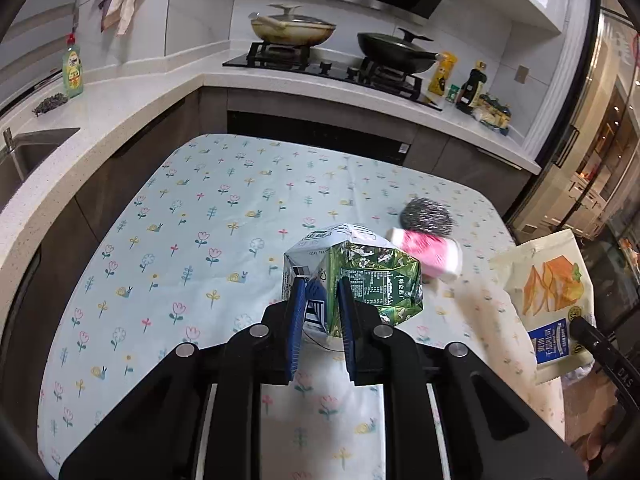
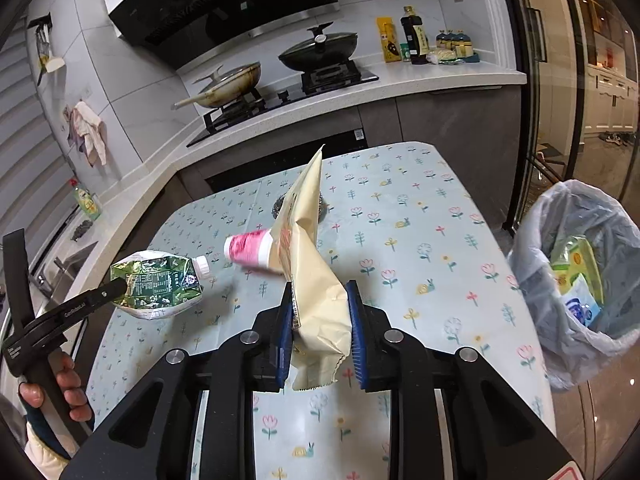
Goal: Collect trash
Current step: 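Lower the green packet and beige packet into the bin and open both grippers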
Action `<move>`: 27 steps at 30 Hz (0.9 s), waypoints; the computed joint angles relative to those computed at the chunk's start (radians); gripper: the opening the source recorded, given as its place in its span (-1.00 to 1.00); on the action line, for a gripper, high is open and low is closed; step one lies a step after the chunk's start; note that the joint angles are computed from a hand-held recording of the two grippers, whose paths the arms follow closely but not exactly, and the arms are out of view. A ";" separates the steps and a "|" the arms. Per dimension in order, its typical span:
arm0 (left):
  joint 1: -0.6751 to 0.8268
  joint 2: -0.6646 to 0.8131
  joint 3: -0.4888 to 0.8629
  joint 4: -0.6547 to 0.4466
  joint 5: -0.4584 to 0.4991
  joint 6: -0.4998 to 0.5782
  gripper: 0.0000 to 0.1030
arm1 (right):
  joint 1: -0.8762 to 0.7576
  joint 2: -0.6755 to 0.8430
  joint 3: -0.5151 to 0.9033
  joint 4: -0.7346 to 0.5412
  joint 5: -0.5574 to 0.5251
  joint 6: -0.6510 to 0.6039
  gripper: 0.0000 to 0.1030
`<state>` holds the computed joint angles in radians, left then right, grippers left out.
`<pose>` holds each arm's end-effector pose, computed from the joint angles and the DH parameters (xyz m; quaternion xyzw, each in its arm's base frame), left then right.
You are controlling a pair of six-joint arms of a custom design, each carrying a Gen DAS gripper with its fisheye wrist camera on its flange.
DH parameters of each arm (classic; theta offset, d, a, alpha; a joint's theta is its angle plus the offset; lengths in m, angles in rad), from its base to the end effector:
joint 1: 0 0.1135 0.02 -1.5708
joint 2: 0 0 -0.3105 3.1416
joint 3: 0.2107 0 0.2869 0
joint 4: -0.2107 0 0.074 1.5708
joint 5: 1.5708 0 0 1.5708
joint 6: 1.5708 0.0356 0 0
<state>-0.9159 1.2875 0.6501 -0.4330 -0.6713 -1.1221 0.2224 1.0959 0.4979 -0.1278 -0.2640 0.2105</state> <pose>0.1657 -0.1794 0.2035 -0.1753 0.9015 -0.0318 0.3943 0.2171 0.0586 0.2094 -0.0593 0.9038 0.2045 0.3712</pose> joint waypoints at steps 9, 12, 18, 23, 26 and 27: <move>-0.195 0.072 0.143 -0.114 -0.092 -0.089 -0.68 | -0.213 -0.210 -0.033 -0.160 -0.138 -0.077 -0.58; -0.233 0.125 0.211 -0.115 -0.103 -0.075 -0.68 | -0.306 -0.255 -0.029 -0.212 -0.198 -0.124 -0.58; -0.289 0.247 0.357 -0.106 -0.116 -0.022 -0.68 | -0.527 -0.290 -0.004 -0.314 -0.341 -0.240 -0.58; -0.310 0.357 0.490 -0.090 -0.110 0.045 -0.68 | -0.756 -0.242 0.030 -0.388 -0.480 -0.389 -0.58; -0.312 0.425 0.574 -0.077 -0.094 0.093 -0.68 | -0.869 -0.183 0.057 -0.415 -0.536 -0.472 -0.58; -0.312 0.447 0.601 -0.073 -0.088 0.108 -0.68 | -0.907 -0.163 0.066 -0.425 -0.553 -0.501 -0.58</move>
<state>-1.2281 1.7340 1.2506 -0.5065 -0.7595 -1.0138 -0.6843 0.9331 0.5635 -0.5528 -0.8169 -0.2904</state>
